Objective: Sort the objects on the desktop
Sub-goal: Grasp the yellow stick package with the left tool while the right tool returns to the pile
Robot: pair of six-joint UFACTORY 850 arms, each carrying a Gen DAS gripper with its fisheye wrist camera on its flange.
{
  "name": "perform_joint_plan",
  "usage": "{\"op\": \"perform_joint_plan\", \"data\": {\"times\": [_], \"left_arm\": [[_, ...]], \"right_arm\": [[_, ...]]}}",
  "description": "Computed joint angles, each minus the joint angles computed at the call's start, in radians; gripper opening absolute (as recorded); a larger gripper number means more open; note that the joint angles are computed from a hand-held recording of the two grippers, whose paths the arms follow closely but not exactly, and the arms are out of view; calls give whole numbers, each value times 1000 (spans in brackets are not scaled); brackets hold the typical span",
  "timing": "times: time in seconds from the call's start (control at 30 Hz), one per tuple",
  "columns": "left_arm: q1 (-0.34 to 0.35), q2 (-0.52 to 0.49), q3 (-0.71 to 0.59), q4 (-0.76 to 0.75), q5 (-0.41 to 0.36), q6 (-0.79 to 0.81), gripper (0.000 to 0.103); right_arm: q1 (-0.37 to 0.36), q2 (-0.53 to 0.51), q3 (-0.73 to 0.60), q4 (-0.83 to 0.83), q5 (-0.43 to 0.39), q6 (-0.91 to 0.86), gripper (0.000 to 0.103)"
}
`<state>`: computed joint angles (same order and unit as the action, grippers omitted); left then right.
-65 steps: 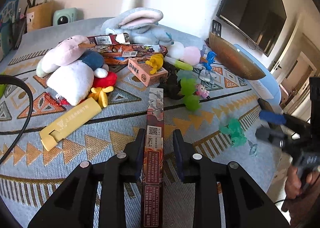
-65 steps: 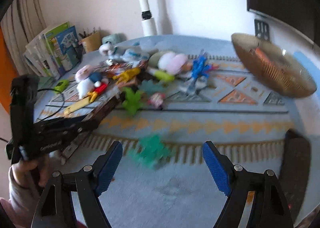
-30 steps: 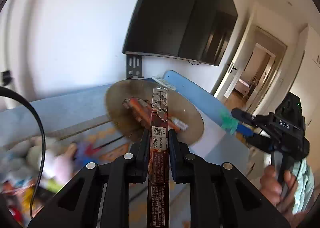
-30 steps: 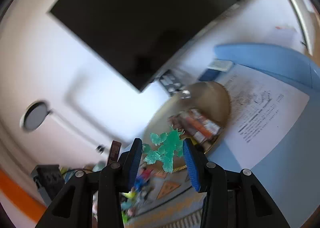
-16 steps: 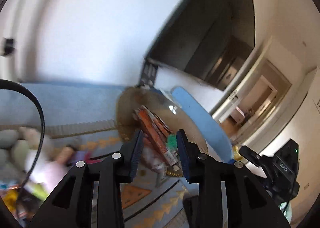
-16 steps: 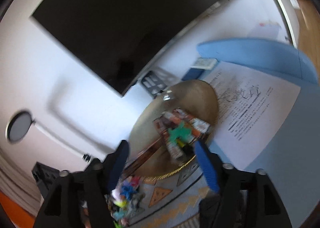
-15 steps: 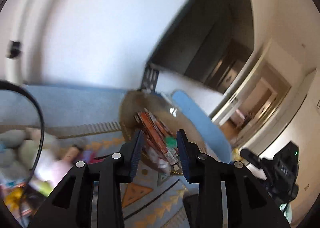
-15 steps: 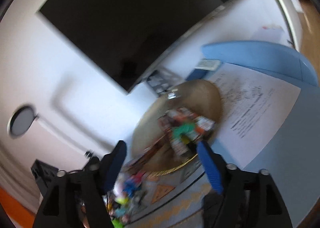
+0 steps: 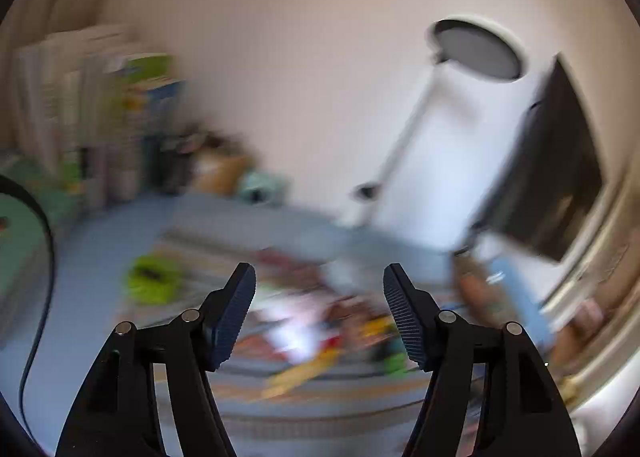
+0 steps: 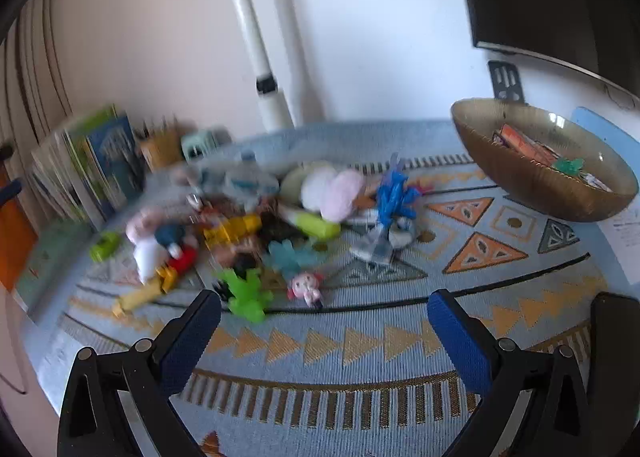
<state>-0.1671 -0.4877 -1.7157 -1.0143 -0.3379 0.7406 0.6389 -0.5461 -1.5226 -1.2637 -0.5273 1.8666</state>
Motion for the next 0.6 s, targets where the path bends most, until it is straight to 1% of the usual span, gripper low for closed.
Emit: {"op": "perform_joint_plan", "data": {"times": [0.03, 0.07, 0.1, 0.13, 0.17, 0.2, 0.27, 0.33, 0.37, 0.4, 0.47, 0.5, 0.53, 0.57, 0.6], "left_arm": [[8, -6, 15, 77, -5, -58, 65], [13, -33, 6, 152, -52, -113, 65], [14, -65, -19, 184, -107, -129, 65], [10, -104, -45, 202, -174, -116, 65], [-2, -141, -69, 223, -215, -94, 65], [-22, -174, -91, 283, -217, -98, 65], [-68, -213, -121, 458, -166, -164, 65], [-105, -247, -159, 590, -124, -189, 65], [-105, -252, -158, 608, -112, -180, 65], [-113, -266, -175, 641, -116, -186, 65], [-109, -283, -205, 647, -187, -149, 66], [-109, -282, -202, 634, -186, -137, 65], [-101, -278, -203, 598, -205, -114, 64], [-99, -274, -197, 599, -206, -128, 58], [-101, -265, -181, 621, -182, -167, 55]], "right_arm": [[1, 1, 0, 3, 3, -7, 103], [-1, 11, 17, -21, 17, 27, 103], [-8, 17, 35, -60, 39, 87, 103], [-11, 20, 40, -58, 55, 104, 103], [-24, 16, 41, -62, 79, 127, 103], [-34, 25, 58, -77, 99, 177, 103], [-43, 30, 66, -71, 112, 217, 103], [-54, 39, 77, -74, 143, 248, 103], [-60, 42, 84, -77, 157, 271, 103], [-64, 44, 88, -76, 165, 283, 103], [-75, 48, 98, -98, 195, 331, 103], [-82, 51, 105, -113, 213, 360, 103], [-88, 52, 109, -110, 227, 374, 103], [-92, 52, 111, -110, 237, 383, 103], [-98, 54, 116, -105, 251, 393, 103]]}}
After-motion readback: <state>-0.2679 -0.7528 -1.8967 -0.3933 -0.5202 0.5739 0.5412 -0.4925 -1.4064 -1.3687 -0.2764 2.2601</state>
